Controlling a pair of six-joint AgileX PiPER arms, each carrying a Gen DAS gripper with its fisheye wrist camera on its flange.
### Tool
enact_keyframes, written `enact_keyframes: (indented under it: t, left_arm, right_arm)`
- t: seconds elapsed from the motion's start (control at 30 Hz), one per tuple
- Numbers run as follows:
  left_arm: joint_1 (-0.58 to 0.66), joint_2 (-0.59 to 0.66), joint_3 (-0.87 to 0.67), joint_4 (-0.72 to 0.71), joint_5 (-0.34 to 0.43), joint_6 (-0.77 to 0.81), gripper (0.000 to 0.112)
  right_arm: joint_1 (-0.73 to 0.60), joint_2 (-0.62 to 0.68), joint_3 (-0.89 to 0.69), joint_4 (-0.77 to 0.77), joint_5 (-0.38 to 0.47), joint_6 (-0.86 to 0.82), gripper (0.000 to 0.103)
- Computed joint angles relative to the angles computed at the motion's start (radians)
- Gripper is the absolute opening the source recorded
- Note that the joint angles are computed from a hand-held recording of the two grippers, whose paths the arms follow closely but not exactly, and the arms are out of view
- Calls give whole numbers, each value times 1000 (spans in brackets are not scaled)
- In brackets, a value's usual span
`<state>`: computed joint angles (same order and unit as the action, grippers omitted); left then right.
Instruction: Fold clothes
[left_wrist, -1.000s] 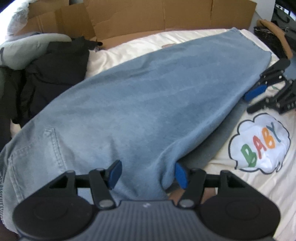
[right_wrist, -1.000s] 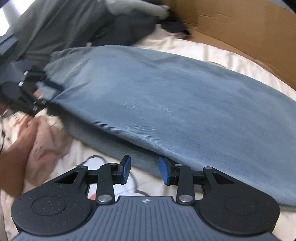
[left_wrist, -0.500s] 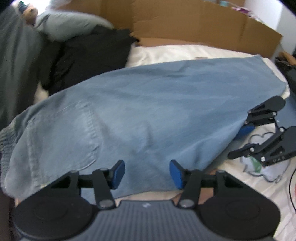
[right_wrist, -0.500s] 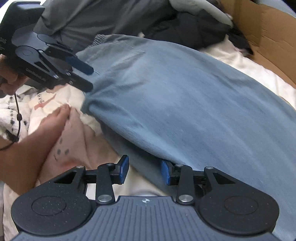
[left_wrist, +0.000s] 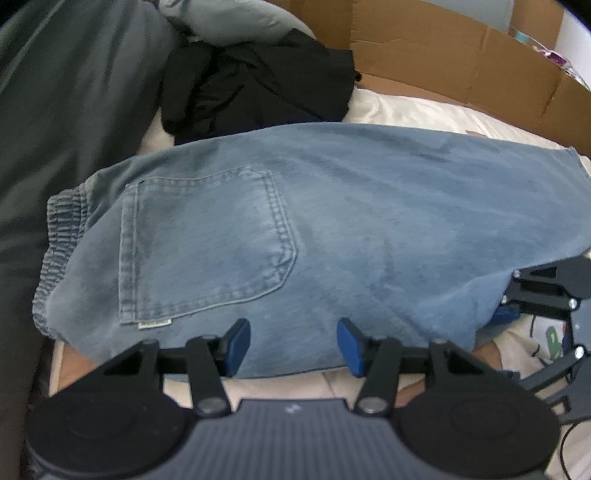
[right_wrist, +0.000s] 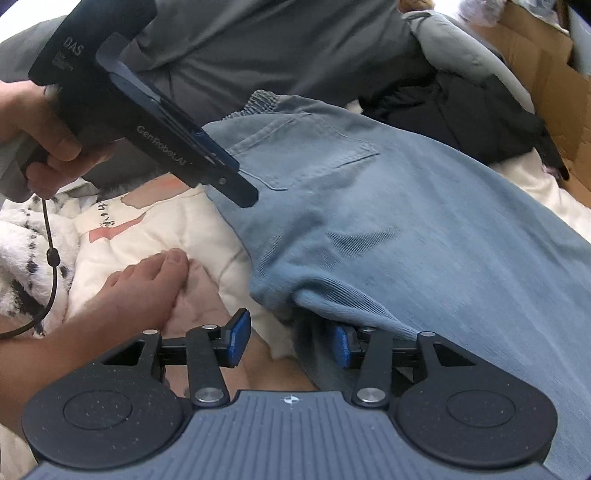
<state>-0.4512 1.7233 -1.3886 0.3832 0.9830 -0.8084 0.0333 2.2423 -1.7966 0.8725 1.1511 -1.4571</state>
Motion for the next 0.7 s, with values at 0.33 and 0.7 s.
enact_keyframes:
  t: [0.33, 0.7]
  left_arm:
    - [52, -39, 73, 21, -36, -111, 55]
    - [82, -92, 202, 60, -197, -259, 55]
  right_arm:
    - [96, -57, 145, 22, -223, 66, 52]
    - [141, -137, 168, -81, -266, 393, 21]
